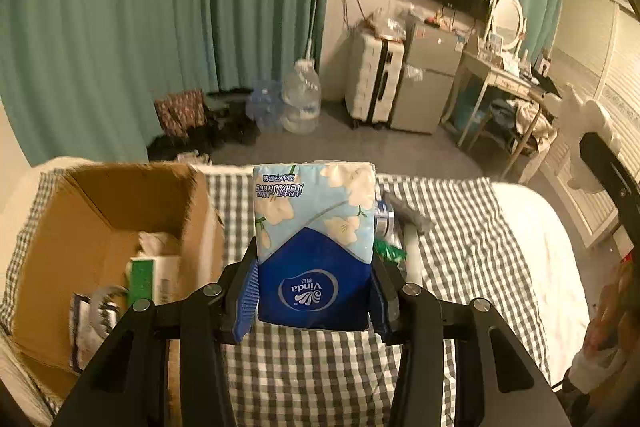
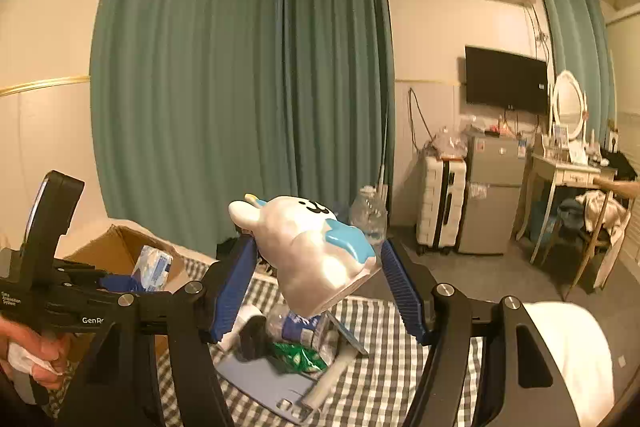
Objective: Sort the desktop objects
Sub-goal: 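Lift the tissue pack and plush bunny and carry both over the cardboard box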
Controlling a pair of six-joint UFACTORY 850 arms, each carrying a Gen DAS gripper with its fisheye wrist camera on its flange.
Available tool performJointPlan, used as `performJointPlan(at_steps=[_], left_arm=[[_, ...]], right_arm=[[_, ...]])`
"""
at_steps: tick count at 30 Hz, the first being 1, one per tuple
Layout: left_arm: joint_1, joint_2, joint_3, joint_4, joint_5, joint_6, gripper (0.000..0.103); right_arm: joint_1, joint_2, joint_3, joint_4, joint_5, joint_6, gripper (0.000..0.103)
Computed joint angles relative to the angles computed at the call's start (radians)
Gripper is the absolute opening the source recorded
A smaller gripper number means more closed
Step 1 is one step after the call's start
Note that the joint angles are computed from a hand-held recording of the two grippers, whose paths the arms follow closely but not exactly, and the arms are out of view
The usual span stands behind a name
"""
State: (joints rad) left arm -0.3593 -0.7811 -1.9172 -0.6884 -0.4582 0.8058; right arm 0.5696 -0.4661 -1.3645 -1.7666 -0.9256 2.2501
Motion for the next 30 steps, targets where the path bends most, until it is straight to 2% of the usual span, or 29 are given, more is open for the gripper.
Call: performJointPlan(at_steps=[8,11,14,20,25,30], left_arm=[[0.063,0.077,0.061,-0.225,-0.003,0.208,0.047],[0.083,0.089,0.062,-0.249,0.011,0.226,0.047],[0.09,0.119,0.098,-0.207,0.098,0.205,0.047],[0.117,0.125,0.096,-0.17,0.134,0.177,0.047],[0.15,0.116,0.081,-0.173,0.131,0.159,0.047],[0.177,0.094,0.055,-0.041,0.154,0.03,0.048]], right_arm=[[0.039,-0.056,-0.125,0.038,-0.043,-0.087,0.064],[0.053,-0.086,-0.177,0.041,-0.045,-0.11,0.064],[0.067,-0.124,-0.243,0.049,-0.04,-0.141,0.064],[0.067,-0.203,-0.379,0.058,0.013,-0.185,0.064],[0.067,-0.282,-0.506,0.065,0.057,-0.233,0.064],[0.059,-0.36,-0.618,0.073,0.118,-0.258,0.064]])
